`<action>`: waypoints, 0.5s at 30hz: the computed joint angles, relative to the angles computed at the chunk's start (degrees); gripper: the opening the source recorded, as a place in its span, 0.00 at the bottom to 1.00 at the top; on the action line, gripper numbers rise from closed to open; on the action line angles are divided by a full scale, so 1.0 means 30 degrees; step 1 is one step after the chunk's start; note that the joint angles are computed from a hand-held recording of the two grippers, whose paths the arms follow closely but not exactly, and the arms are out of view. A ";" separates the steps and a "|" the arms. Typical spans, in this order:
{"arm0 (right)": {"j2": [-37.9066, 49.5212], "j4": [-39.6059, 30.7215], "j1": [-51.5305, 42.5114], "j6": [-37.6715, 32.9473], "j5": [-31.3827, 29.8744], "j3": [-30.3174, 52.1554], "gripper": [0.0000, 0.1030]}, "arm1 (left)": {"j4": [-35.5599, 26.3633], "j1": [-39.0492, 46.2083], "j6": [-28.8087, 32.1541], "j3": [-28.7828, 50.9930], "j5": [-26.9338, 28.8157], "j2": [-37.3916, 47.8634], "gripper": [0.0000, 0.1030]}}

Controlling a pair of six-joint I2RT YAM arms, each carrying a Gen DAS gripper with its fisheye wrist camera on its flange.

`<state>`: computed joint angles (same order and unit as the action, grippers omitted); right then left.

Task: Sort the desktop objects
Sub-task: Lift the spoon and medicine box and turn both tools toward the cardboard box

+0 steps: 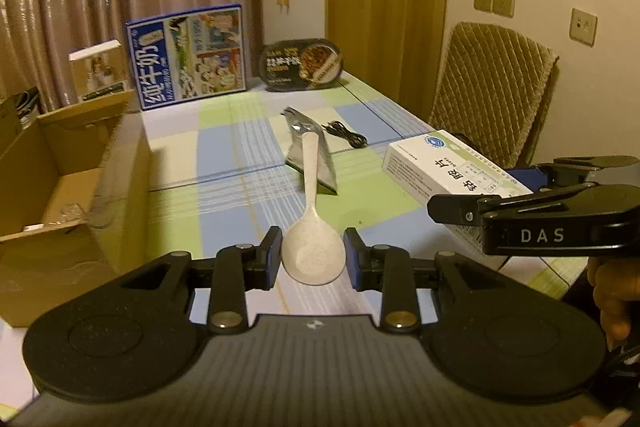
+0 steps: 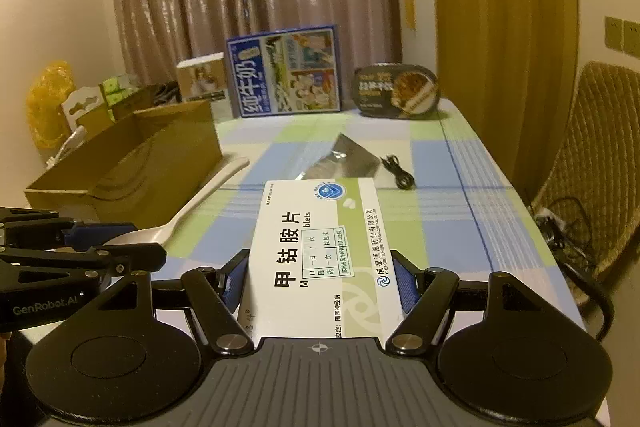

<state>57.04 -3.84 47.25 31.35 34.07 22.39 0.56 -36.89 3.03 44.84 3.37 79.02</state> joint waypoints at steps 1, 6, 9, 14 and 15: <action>0.0121 -0.0024 0.0183 -0.0033 0.0096 0.0175 0.66 | -0.0032 0.0156 0.0016 -0.0093 0.0076 -0.0203 0.27; 0.1008 0.0128 0.1110 -0.0258 0.0578 0.1135 0.66 | -0.0564 0.0964 -0.0052 -0.0531 0.0288 -0.1493 0.27; 0.1606 0.0308 0.1553 -0.0381 0.0782 0.1652 0.66 | -0.0896 0.1493 -0.0083 -0.0780 0.0436 -0.2208 0.27; 0.2704 0.0835 0.2135 -0.0550 0.0828 0.2401 0.66 | -0.1633 0.2426 0.0024 -0.1033 0.0735 -0.3249 0.27; 0.2938 0.0947 0.2248 -0.0623 0.0818 0.2572 0.66 | -0.1781 0.2680 0.0052 -0.1059 0.0836 -0.3419 0.27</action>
